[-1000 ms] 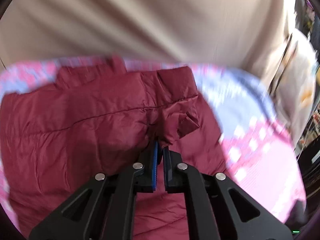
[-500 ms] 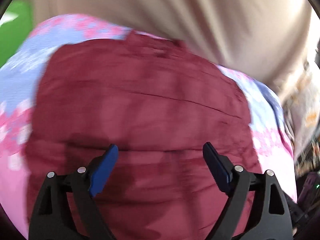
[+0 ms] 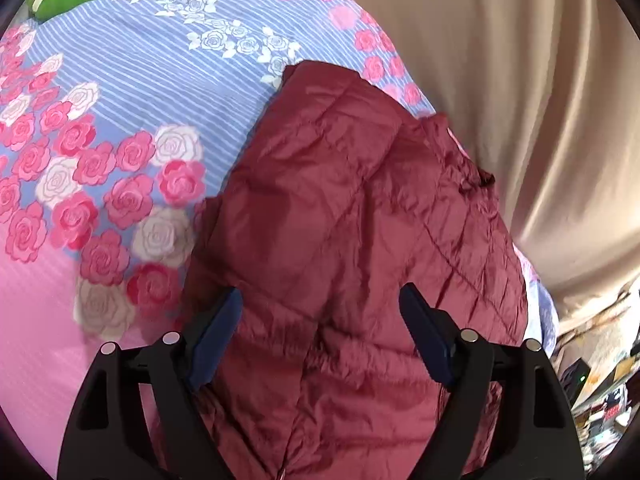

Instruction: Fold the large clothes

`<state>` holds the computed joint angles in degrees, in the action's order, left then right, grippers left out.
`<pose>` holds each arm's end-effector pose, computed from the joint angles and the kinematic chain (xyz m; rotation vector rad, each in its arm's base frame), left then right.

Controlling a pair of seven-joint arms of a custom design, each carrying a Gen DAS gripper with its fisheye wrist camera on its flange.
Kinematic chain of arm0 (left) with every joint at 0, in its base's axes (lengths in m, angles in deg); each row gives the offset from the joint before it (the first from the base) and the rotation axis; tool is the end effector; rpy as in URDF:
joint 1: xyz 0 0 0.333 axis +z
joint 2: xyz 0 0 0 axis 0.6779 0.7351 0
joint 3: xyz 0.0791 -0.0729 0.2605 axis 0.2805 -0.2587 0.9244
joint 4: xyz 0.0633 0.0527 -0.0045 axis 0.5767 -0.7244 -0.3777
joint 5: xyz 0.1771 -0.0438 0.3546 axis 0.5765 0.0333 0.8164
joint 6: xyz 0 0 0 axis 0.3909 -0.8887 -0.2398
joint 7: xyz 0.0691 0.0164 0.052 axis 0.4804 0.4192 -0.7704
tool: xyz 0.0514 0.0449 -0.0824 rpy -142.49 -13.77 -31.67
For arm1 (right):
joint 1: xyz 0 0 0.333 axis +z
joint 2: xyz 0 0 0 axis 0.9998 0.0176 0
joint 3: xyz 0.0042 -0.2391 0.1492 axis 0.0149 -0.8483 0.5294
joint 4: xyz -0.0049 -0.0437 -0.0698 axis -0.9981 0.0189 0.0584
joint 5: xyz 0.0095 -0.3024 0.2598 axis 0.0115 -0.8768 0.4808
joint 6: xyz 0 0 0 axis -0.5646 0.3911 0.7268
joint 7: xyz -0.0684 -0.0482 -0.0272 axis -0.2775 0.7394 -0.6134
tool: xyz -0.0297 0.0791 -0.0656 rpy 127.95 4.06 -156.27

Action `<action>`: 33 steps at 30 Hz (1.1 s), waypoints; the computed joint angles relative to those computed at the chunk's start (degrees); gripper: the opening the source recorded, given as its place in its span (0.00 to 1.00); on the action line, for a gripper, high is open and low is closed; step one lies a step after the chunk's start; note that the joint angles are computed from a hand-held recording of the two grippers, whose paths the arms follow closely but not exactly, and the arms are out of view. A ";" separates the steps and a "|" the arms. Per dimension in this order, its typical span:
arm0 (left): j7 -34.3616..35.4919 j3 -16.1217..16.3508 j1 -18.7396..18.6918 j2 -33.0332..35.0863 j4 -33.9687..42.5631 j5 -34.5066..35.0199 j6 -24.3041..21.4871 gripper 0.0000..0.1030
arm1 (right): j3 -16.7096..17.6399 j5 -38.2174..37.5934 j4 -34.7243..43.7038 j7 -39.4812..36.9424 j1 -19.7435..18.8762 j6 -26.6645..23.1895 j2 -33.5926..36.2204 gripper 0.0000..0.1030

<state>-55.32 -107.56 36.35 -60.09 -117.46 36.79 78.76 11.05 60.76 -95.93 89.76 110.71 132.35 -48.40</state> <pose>0.3622 -0.2583 0.5407 -2.4734 0.8427 -1.1425 0.5837 0.3108 0.5303 -1.7639 1.6253 -0.1851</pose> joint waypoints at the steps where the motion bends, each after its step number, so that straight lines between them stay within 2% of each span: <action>1: -0.42 0.05 0.56 0.40 0.27 0.03 -0.26 0.71 | 0.68 0.64 1.41 -1.15 -0.41 -0.70 0.91 0.08; 2: -0.14 0.30 0.58 0.80 0.67 -0.12 -1.23 0.63 | 0.69 0.12 2.53 -0.64 -0.18 -0.94 1.60 0.03; 3: 0.56 0.93 0.29 0.95 0.88 -0.51 -2.70 0.57 | 0.00 -1.64 3.75 0.47 0.70 -0.78 2.11 0.03; 5: 1.37 1.36 0.25 2.25 2.36 -0.93 -6.76 0.26 | -2.49 -9.88 6.00 3.98 3.55 2.28 2.38 0.03; 6: 1.69 1.31 0.48 3.13 3.45 -0.50 -8.40 0.21 | -3.30 -14.22 6.78 4.94 4.47 4.47 2.28 0.02; 7: 2.43 1.00 0.94 4.42 5.12 0.65 -10.44 0.11 | -3.87 -17.96 6.58 5.87 5.09 9.11 1.47 0.02; 8: 3.07 0.76 1.12 5.67 6.77 1.71 -12.46 0.06 | -2.85 -17.76 6.11 3.80 4.22 13.77 0.76 0.02; 10: 3.38 0.02 1.50 8.24 9.67 4.88 -14.94 0.06 | 2.06 -8.84 4.23 -7.39 0.45 24.68 -0.68 0.02; 11: 3.43 -0.12 1.43 9.58 10.93 6.25 -15.74 0.05 | 1.97 -7.18 4.33 -9.91 0.72 26.66 -0.41 0.02; 12: 3.73 -0.48 1.31 11.58 12.83 7.69 -17.24 0.05 | -0.13 -9.13 5.07 -8.42 2.19 26.54 0.09 0.02; 13: 3.75 -0.36 0.87 12.63 13.57 8.72 -18.12 0.05 | -4.22 -13.39 5.86 -2.90 4.83 25.54 1.27 0.02; 14: 3.72 -0.44 0.52 14.20 14.78 9.84 -19.42 0.05 | -7.45 -17.60 7.40 3.38 6.69 21.94 2.80 0.02; 15: 3.88 -0.20 -0.02 15.32 15.52 10.63 -20.23 0.05 | -8.67 -18.92 10.64 7.08 6.69 15.45 6.17 0.02; 16: 4.25 0.10 -0.57 16.60 16.13 11.52 -20.72 0.06 | -7.90 -16.71 13.94 7.12 5.32 8.82 9.36 0.02; 17: 4.17 0.43 -1.13 17.28 16.37 12.49 -20.82 0.06 | -6.51 -14.03 16.11 6.13 3.62 5.11 11.84 0.01; 18: 4.33 0.74 -1.73 17.81 16.68 13.55 -21.08 0.07 | -4.20 -9.60 16.28 4.41 1.00 3.90 13.78 0.00; 19: 5.18 0.95 -2.42 18.62 17.57 14.41 -22.46 0.07 | -2.81 -7.33 14.64 2.83 -0.34 5.89 13.71 0.00; 20: 5.34 1.23 -3.06 19.27 18.20 15.17 -23.30 0.07 | -2.81 -7.57 13.94 2.72 -0.36 6.74 13.41 0.00; 23: 4.58 2.81 -4.50 20.03 18.34 16.71 -22.52 0.07 | -4.50 -10.50 17.08 3.41 1.34 3.08 14.59 0.00; 25: 2.81 3.63 -5.11 18.91 16.70 17.09 -20.34 0.07 | -4.69 -10.96 17.75 3.68 1.59 2.03 14.59 0.01; 27: 1.43 3.90 -5.30 17.94 15.31 17.33 -18.60 0.07 | -6.02 -12.64 16.74 7.49 2.63 2.28 13.13 0.07; 29: 0.34 3.51 -5.37 17.10 14.52 17.55 -18.80 0.07 | -9.38 -18.52 12.99 17.73 5.21 5.64 9.86 0.18; 30: -0.10 3.28 -5.43 16.91 14.35 17.60 -18.78 0.07 | -9.35 -20.54 11.37 21.00 5.30 8.17 8.32 0.18; 31: -0.32 3.30 -5.32 16.92 14.29 17.77 -18.50 0.07 | -7.43 -18.98 10.32 20.43 4.09 7.59 6.63 0.18; 33: -0.66 3.33 -5.15 17.09 14.38 18.00 -18.11 0.07 | -2.17 -12.20 14.23 9.88 2.15 9.15 8.53 0.18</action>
<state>-55.98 -104.23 31.20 -43.01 -103.08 54.78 60.65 8.88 48.56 -81.70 99.64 112.86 141.50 -39.87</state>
